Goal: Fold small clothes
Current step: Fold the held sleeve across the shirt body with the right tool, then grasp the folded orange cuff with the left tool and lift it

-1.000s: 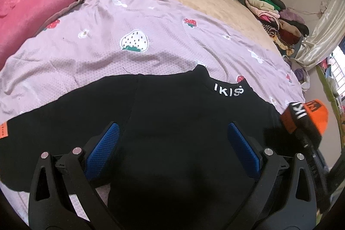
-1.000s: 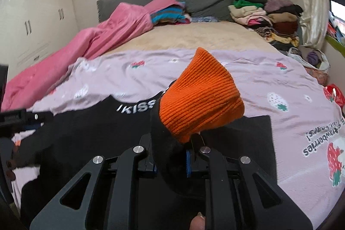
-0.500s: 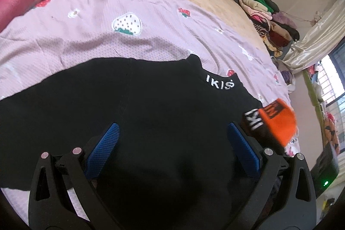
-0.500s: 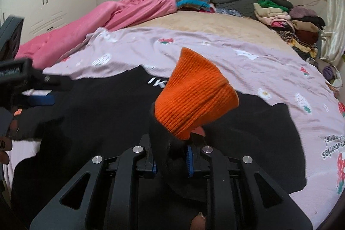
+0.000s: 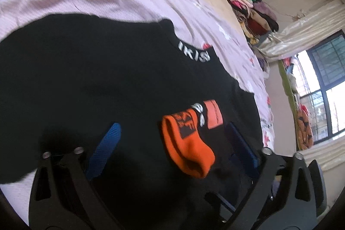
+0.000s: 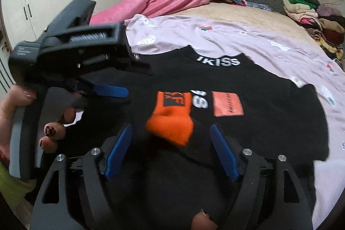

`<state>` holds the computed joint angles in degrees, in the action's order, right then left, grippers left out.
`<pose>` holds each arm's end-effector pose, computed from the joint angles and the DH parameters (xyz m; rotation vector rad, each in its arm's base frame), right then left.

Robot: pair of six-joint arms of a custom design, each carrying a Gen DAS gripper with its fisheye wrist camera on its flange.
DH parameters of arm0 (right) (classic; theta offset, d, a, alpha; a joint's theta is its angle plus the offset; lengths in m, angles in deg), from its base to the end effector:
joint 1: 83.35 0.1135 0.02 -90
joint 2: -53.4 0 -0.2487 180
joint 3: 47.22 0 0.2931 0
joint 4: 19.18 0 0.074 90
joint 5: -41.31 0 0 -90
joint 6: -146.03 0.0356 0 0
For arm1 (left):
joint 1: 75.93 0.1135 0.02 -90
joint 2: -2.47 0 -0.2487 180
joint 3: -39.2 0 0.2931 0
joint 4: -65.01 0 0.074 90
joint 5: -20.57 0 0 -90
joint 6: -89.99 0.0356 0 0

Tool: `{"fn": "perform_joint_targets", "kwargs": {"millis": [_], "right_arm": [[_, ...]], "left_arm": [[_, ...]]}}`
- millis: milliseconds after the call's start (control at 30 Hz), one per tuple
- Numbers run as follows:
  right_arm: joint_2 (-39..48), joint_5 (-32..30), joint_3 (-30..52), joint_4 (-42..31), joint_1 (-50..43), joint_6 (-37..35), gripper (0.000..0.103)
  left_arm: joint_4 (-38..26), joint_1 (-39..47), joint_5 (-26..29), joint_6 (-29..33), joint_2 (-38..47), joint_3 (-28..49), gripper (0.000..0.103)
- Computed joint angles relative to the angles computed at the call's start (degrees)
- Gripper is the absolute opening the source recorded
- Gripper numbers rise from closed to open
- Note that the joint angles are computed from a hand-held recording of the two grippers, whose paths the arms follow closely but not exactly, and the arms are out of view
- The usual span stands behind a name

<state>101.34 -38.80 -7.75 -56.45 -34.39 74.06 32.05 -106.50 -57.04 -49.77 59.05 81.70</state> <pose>0.1487 0.1615 0.1769 -0.5545 2.3186 0.3628 0.2040 -0.1294 0.1702 -0.3198 2.5499 -0.8646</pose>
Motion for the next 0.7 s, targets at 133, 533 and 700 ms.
{"fn": "perform_joint_targets", "kwargs": {"millis": [133,533,700], "right_arm": [[-6.3,2.2,-1.6,-4.9,-1.6,1.7,0.075],[-21.2,1.7,-4.5,-15.5,-12.2,1.2,0.075],[-23.7,1.7,-4.3,-17.2,-14.3,0.1,0.075]], "left_arm": [[3.3,-2.9,0.4,-0.6,5.6,1.6,0.059],[-1.2,-12.0,-12.1,4.3,7.6,9.7,0.006],[-7.8,-13.1,-18.4,6.3,-2.1,10.5,0.005]]}}
